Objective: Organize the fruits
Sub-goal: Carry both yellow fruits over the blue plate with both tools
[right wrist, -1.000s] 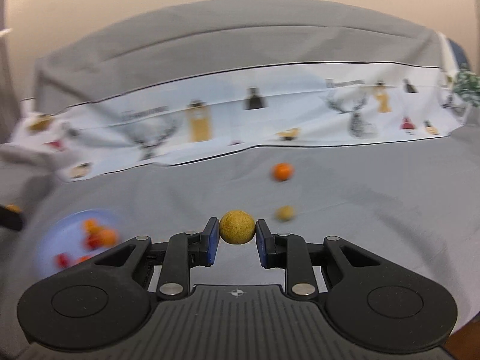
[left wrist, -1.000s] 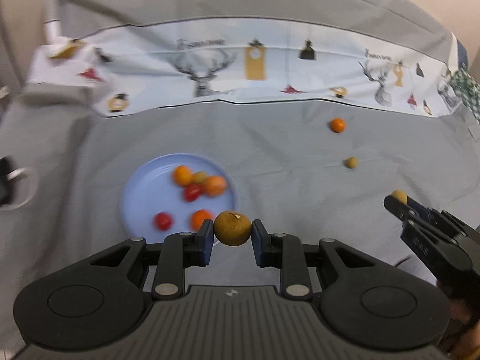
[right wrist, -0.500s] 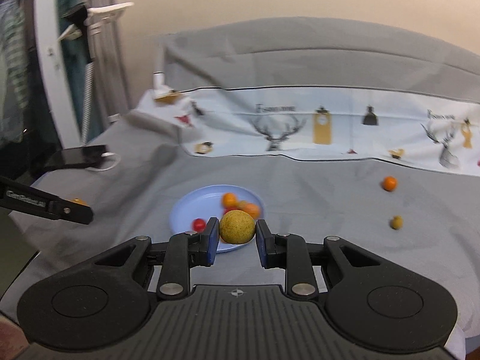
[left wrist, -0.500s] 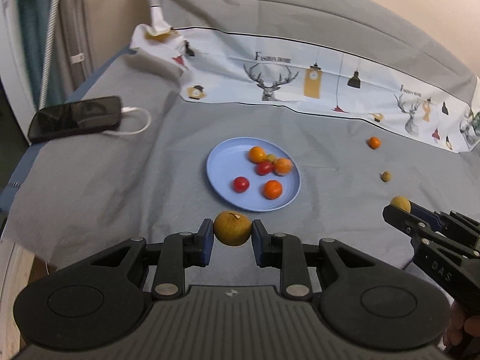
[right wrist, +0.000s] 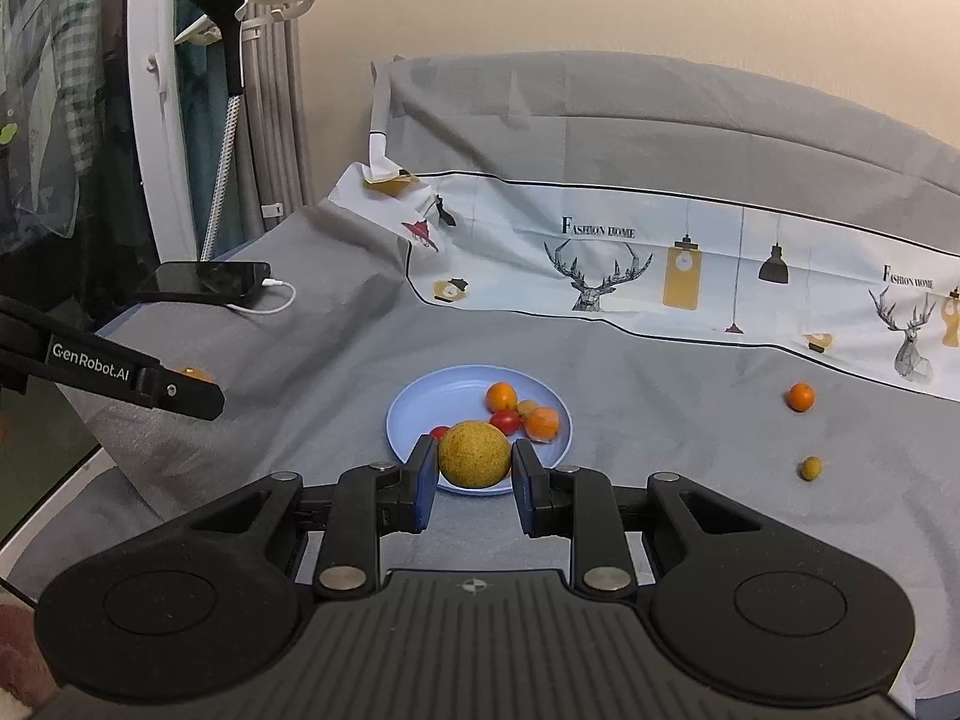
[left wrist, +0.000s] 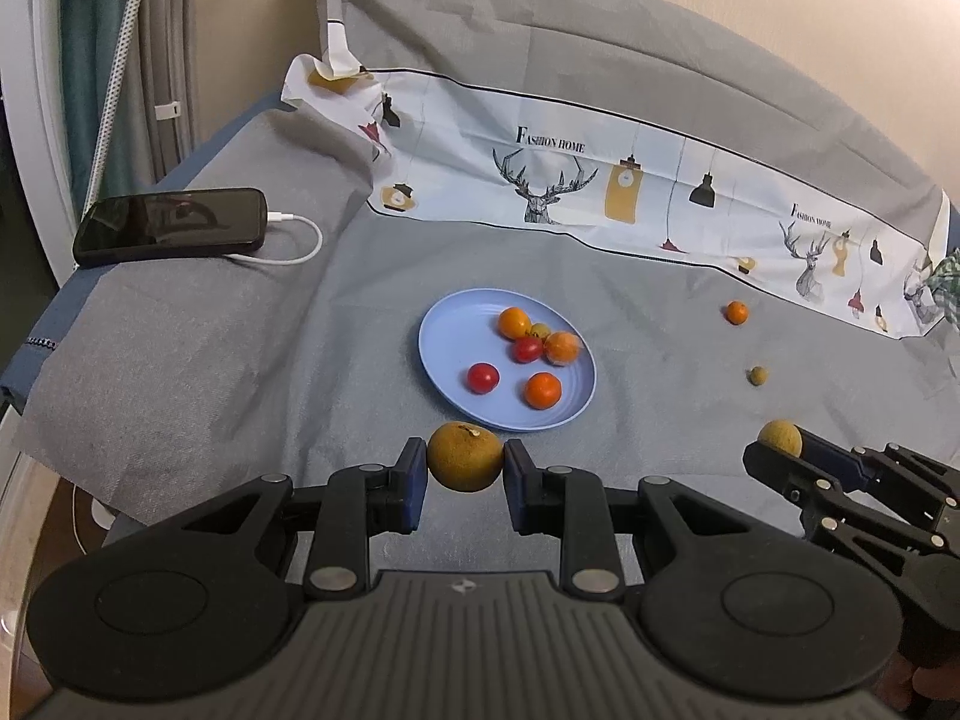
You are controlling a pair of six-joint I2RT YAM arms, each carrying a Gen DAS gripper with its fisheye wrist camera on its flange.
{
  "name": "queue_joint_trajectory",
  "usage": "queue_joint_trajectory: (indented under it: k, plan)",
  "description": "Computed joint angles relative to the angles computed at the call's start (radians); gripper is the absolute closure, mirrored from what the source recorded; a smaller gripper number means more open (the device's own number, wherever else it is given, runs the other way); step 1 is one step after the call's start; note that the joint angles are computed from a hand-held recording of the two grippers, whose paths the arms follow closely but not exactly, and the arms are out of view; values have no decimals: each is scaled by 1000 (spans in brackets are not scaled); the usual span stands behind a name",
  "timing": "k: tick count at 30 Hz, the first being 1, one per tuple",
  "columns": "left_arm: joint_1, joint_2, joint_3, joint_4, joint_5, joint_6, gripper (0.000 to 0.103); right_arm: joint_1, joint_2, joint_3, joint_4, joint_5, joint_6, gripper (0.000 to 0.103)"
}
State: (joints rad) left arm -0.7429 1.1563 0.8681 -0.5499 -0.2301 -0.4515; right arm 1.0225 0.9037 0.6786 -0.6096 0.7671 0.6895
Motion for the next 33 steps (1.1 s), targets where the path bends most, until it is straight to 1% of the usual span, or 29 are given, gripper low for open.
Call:
queue_joint_trajectory:
  k: [3,17,24,26,33]
  plan:
    - [11,-5,-6,7,9,1,73,8,7,3,-1,5,-3,76]
    - [43,23,2,19,37,10,73,-47,22,-8,37,-54,-49,76]
    - [79,72,26,36,69,20,73,-94,38,-17,71,-104,-84,76]
    - [97,96,43,38,93,19,73,-114,43,-19,84,-122,-99,76]
    - [126,187,106,56,106,37,73,-200,80,-27,160,-194,-156,76]
